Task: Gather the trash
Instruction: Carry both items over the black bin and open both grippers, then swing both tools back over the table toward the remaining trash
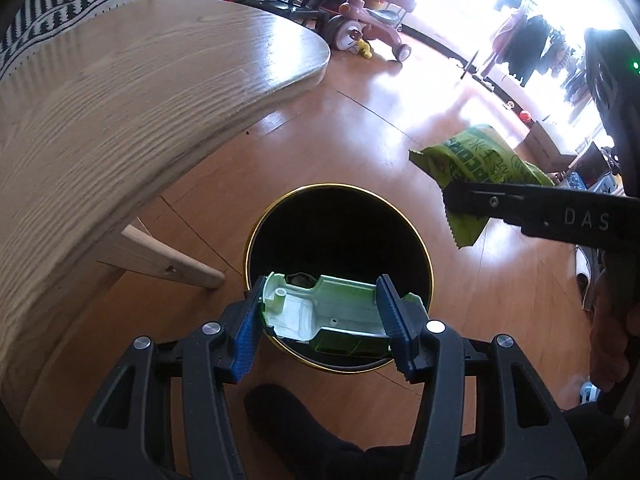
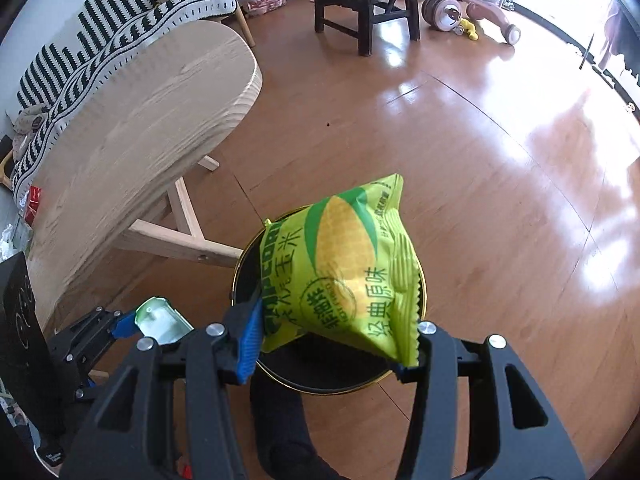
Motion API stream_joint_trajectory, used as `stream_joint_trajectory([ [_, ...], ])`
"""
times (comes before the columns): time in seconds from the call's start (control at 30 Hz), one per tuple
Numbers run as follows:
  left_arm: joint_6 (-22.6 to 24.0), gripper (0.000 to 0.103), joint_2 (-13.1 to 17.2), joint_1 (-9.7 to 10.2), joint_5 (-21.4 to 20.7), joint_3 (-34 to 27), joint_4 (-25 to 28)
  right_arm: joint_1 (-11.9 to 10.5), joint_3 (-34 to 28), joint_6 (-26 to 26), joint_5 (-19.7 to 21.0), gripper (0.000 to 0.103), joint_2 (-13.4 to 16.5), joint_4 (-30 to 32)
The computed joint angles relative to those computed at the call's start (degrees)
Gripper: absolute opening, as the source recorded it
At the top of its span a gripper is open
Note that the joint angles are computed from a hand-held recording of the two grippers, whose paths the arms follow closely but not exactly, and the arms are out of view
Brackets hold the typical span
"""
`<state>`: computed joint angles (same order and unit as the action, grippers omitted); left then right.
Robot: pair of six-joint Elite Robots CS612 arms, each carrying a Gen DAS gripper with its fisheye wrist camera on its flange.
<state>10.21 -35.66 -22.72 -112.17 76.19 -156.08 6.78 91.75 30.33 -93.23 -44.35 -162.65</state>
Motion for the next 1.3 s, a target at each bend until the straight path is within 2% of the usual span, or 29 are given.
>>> stream_joint_trajectory([
  [0.3, -0.80, 0.053, 0.74, -0.08, 0.96, -0.48, -0.12, -0.15, -0.11, -0.38, 0.50, 0.050, -0.09, -0.17],
  [0.4, -0.66, 0.053, 0.64, -0.36, 0.76, -0.01, -0.58, -0.22, -0.03, -0.29, 0.43, 0.053, -0.12, -0.26],
  [0.47, -0.57, 0.056, 0.73, -0.35, 0.11, -0.05, -0.56, -0.29, 0.00, -0.04, 0.00, 0.062, -0.16, -0.22],
  [0.5, -0.69, 0.061, 0.74, -0.34, -0.20, 0.03, -0.95, -0.25, 0.05, 0.09, -0.59, 0.068, -0.20, -0.43],
  [0.53, -0.90, 0.071, 0.72, -0.34, -0.43, 0.23, -1.79, -0.25, 0.26, 0.21, -1.01, 0.070, -0.30, -1.03],
  [0.6, -1.32, 0.076, 0.70, -0.34, -0.69, 0.36, -2.89, -0.37, 0.49, 0.63, -0.73, 0.071, -0.42, -1.79],
  [0.9, -2.24, 0.083, -0.56, 0.38, -1.70, 1.21, -4.04, 0.26, -0.37, 1.15, -1.89, 0.074, -0.54, -3.05],
  [1.03, -1.74, 0.092, -2.92, 1.72, -0.80, 3.27, -7.48, 1.47, -2.32, 0.68, -2.60, 0.076, -0.25, -4.94],
  [1.13, -2.65, 0.092, -4.71, 3.67, 2.18, 4.60, -10.31, 2.92, -6.06, -0.54, -2.27, 0.077, 0.86, -5.44],
  [1.3, -8.38, 0.093, -7.02, 8.84, 9.58, 5.86, -12.08, 6.51, -16.12, -3.73, -0.49, 0.078, 4.94, -3.91],
])
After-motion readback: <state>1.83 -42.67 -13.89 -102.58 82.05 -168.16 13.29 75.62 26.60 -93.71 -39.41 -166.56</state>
